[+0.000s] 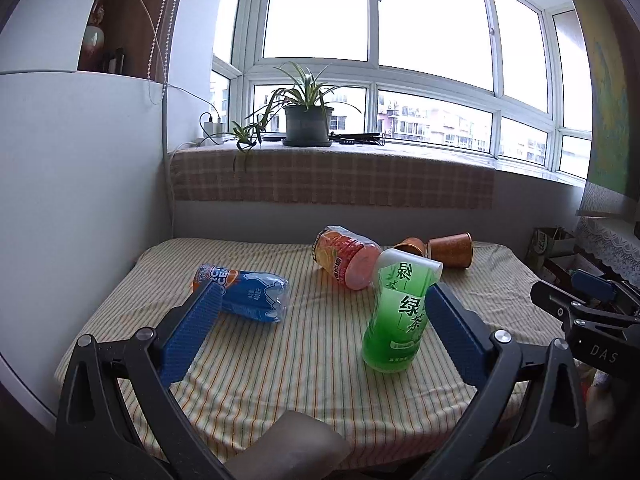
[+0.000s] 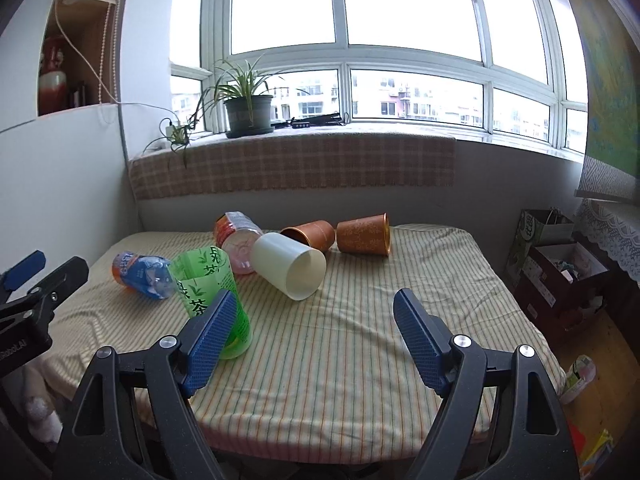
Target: Flip cup upright
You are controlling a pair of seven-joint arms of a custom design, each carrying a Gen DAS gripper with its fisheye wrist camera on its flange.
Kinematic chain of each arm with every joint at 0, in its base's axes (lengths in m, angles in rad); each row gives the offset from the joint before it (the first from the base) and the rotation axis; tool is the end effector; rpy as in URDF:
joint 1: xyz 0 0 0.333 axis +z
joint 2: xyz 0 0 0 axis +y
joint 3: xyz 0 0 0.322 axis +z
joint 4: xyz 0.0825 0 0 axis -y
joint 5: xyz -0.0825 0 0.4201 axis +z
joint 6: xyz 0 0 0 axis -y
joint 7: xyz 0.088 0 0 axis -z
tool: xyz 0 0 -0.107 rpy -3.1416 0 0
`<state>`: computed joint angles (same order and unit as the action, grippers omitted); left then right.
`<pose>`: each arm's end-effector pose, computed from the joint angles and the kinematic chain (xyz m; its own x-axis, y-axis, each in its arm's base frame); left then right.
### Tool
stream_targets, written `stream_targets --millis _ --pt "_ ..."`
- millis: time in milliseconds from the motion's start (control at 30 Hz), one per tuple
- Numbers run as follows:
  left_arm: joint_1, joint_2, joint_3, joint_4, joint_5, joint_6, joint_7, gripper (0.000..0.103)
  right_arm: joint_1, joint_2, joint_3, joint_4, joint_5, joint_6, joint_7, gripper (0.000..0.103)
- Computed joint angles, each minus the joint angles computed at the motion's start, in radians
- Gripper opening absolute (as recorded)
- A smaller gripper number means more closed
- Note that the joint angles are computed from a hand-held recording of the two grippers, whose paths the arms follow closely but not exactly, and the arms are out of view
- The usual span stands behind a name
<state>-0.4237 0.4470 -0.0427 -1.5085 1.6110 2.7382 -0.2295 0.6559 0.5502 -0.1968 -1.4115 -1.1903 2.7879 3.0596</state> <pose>0.6608 -0.3702 0.4561 -0.0214 -0.9985 0.0507 -0.3388 -0.0405 -0.9400 0.6680 0.4157 0.4482 0.0523 -0.9982 -0.0303 -0.4350 0.0046 -0.9004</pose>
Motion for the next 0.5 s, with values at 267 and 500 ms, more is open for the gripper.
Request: stream_targets --millis 267,500 --pt "-0.003 -0.008 -0.002 -0.008 0.013 -0.029 -0.02 0.103 0.002 0.002 0.002 0.005 -0.002 -0.012 -0.001 0.081" --pt "-0.001 -0.014 -0.005 -0.013 0.024 -0.042 -0.044 0.103 0.001 -0.001 0.003 0.003 0.009 -0.012 -0.004 0.081"
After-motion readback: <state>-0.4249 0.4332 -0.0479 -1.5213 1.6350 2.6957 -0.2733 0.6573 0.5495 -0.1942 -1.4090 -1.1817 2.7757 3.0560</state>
